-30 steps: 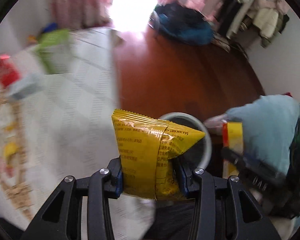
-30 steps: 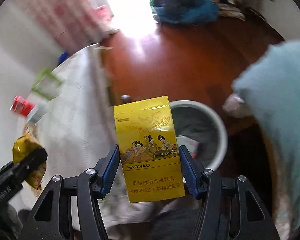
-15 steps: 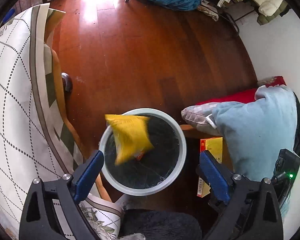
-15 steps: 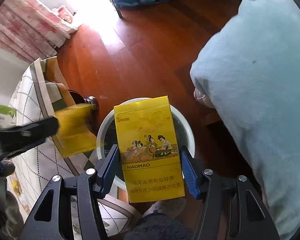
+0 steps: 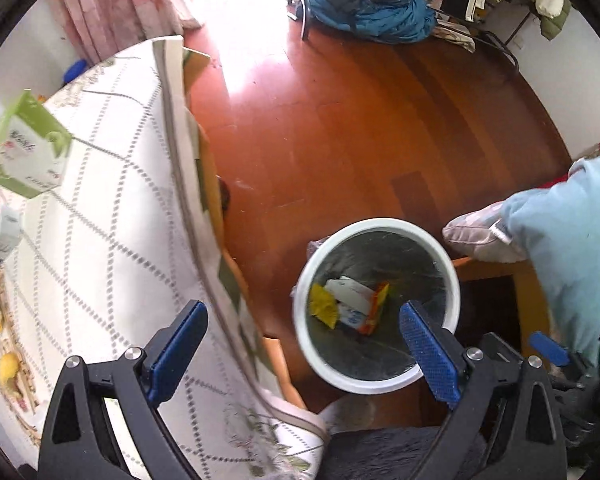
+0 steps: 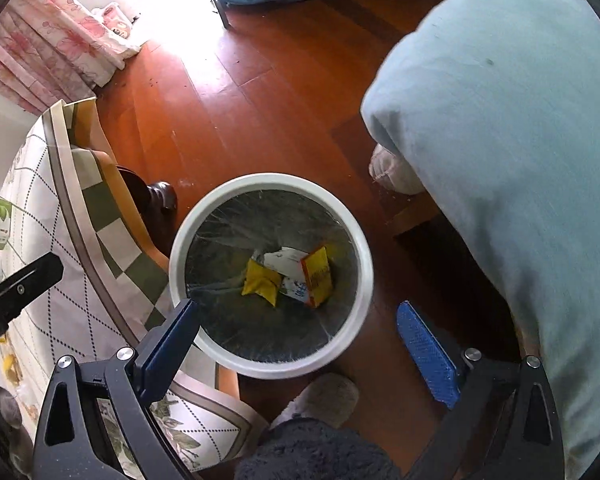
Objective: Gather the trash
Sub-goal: 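Grasp the clear plastic lid with the right tool while the left tool grasps the lemon peel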
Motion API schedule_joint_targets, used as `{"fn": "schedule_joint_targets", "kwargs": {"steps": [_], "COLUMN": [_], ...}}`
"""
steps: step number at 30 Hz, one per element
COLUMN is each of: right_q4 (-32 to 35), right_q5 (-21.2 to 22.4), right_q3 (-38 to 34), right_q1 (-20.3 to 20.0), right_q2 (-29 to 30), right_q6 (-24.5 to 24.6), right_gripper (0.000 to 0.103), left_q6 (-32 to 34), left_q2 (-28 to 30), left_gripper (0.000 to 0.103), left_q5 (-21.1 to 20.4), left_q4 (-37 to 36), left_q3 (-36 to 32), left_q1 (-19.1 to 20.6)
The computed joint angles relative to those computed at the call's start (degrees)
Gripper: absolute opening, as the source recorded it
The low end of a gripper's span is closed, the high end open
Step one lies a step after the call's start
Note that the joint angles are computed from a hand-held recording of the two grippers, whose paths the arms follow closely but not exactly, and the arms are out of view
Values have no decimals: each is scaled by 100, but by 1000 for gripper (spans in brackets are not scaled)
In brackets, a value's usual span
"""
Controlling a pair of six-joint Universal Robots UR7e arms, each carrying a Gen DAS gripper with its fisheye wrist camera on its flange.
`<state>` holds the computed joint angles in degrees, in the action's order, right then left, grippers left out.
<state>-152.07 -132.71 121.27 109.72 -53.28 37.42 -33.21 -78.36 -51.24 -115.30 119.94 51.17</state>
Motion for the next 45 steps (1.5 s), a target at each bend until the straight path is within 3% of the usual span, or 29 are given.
{"fn": "schedule_joint_targets", "kwargs": {"steps": [12,22,26,30,36,42,45], "right_q4": [612,1571,1756,1479,896,494,602], "right_q5": [-217,-450,-436,-204,454,1440,1755], "right_q3": [294,0,-207,-446,-1198,-2319,-3031], "right_q1": [986,2248,2597,2827,2900,2753,2710], "right_q2": [-598,-982,-985,-772,274,1776,2591], "right_q6": [759,1533,1691,1538,728,-159,-422], "right_gripper": [100,100,100,100,100,100,91], "left_q6": [-574,-1454,-1832,-2455,-3312,-4128,-3764], "left_q2": [-1327,-2698,-3068,-3516,-4130,-4500,-4646], "left_gripper": [98,98,98,98,98,98,98], "left_q5": [336,664,768,965,1402,2110,2379], "left_q4": [751,2247,2781,3635,5097,6694,6520], "left_q3": [521,474,390,270,-24,-266,-151], "left_q1": [-972,-2058,-2264,-2298,-1527,-159,675]}}
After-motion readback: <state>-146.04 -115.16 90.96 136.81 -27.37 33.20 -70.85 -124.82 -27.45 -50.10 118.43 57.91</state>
